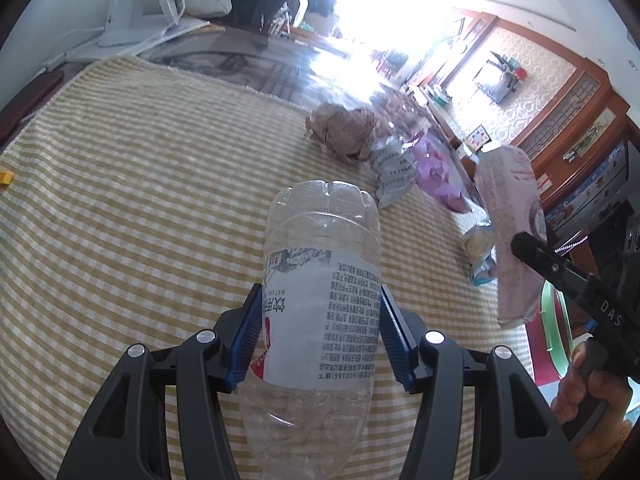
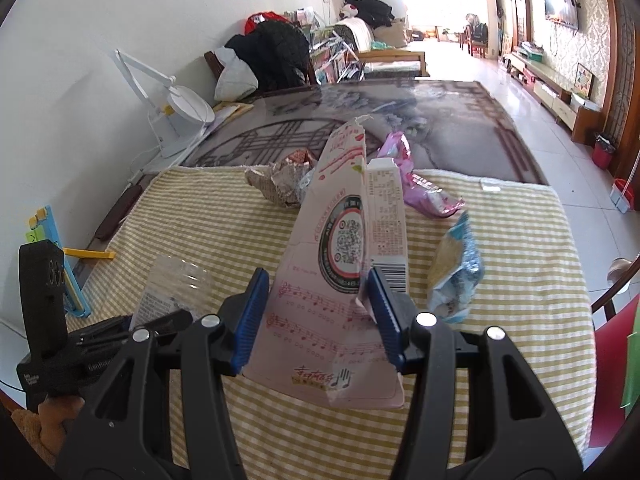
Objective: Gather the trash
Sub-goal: 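Carry bottle and pink bag to the red bin and release both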
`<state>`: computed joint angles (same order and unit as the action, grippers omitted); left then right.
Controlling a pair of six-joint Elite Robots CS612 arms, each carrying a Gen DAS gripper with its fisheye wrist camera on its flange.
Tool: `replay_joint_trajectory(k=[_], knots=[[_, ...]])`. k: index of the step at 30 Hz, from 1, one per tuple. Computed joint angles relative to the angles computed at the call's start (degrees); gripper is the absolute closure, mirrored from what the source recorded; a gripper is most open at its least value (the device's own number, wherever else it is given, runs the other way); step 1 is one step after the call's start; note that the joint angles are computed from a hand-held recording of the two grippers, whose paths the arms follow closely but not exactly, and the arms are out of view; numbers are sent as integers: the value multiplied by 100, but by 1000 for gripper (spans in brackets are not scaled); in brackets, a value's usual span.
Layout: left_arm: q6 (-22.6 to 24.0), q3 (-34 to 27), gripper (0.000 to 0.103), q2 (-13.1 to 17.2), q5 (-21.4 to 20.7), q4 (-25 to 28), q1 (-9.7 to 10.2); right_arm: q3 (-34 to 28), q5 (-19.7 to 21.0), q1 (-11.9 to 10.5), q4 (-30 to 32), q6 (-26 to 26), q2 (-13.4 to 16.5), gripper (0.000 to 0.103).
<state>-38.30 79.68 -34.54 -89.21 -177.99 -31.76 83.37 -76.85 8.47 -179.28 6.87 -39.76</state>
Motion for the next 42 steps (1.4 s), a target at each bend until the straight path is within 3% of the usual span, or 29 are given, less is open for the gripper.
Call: replay_joint_trajectory(k=[5,13,21,28,42], knots=[[50,61,50,-10,365,-149,-60,216,58,-102,-248,136,-104,53],[355,54,50,-13,758,95,-175,550,70,-235,-712,145,-273,53],[432,297,50,-222,1199,-87,-336,870,258,-436,-1083,361,-409,53],[224,354,50,-329,956,-162,-454,1099,287,-561,-1395,543,-501,53],[987,-37,50,-302,633,-160,-832,1716,96,-996,-2285,1401,-707,53]])
